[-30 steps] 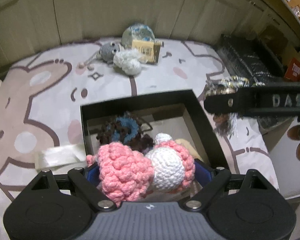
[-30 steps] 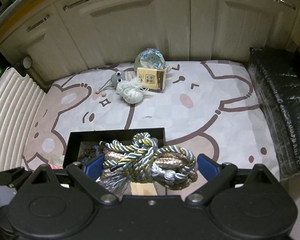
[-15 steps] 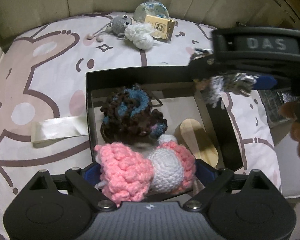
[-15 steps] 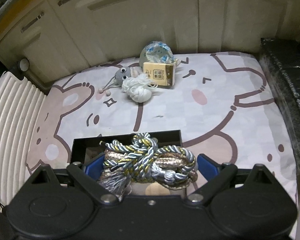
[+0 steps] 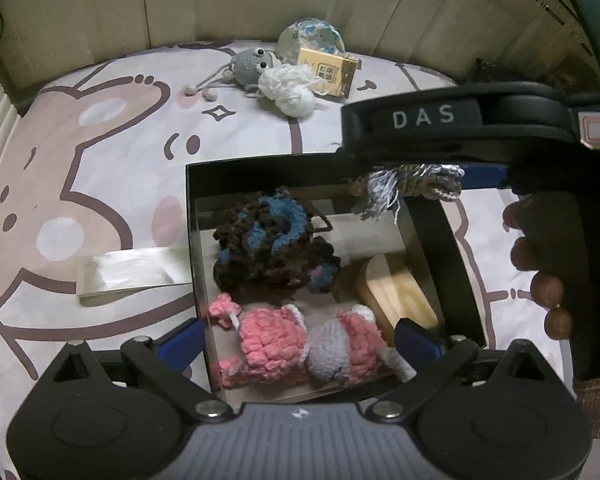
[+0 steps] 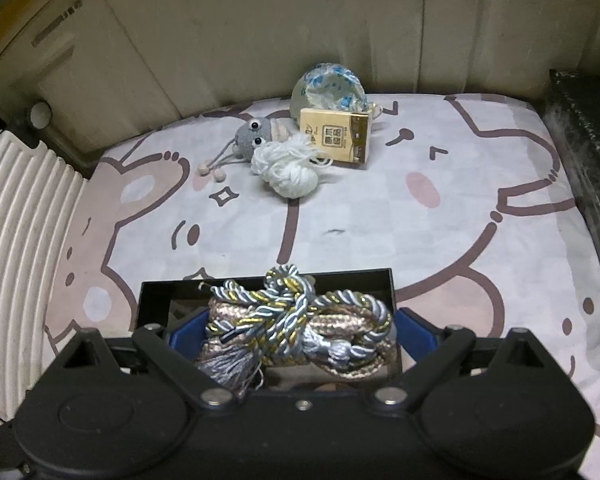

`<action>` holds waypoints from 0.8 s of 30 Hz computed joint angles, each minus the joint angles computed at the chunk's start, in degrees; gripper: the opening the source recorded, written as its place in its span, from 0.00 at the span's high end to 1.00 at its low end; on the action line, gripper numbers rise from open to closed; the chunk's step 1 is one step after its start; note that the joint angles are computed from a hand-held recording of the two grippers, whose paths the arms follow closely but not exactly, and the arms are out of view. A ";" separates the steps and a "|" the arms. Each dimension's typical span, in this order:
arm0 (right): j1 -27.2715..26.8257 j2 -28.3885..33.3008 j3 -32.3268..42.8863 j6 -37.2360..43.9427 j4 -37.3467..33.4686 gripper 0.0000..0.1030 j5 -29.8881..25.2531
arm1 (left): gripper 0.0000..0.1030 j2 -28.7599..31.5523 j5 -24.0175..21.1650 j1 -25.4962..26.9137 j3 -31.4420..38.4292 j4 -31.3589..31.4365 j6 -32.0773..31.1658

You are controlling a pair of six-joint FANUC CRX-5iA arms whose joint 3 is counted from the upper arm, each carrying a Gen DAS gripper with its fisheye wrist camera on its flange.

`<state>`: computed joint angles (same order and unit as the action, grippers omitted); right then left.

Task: Organize objects
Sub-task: 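Carry pink doll and braided rope over black box and release them inside, then open both tools and withdraw them from the black box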

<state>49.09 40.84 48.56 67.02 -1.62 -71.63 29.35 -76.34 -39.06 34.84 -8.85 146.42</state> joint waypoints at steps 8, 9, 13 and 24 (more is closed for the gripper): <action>0.16 -0.51 -0.85 1.17 1.34 0.01 0.05 | 0.03 0.73 -1.01 -0.30 1.35 -0.21 0.09; 0.10 -0.79 -1.15 1.26 1.24 0.01 0.20 | 0.03 0.79 -1.19 -0.39 1.53 -0.33 0.16; -0.17 -1.60 -1.88 1.73 0.72 0.01 0.28 | 0.03 0.66 -1.42 -0.49 1.55 -0.40 0.60; -0.40 -3.99 -4.33 2.51 0.22 0.01 1.35 | 0.02 0.39 -2.25 -1.03 2.24 -1.65 2.28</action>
<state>48.69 36.84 44.23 69.53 -1.41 -70.28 29.74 -78.59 -40.09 37.08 -10.49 148.70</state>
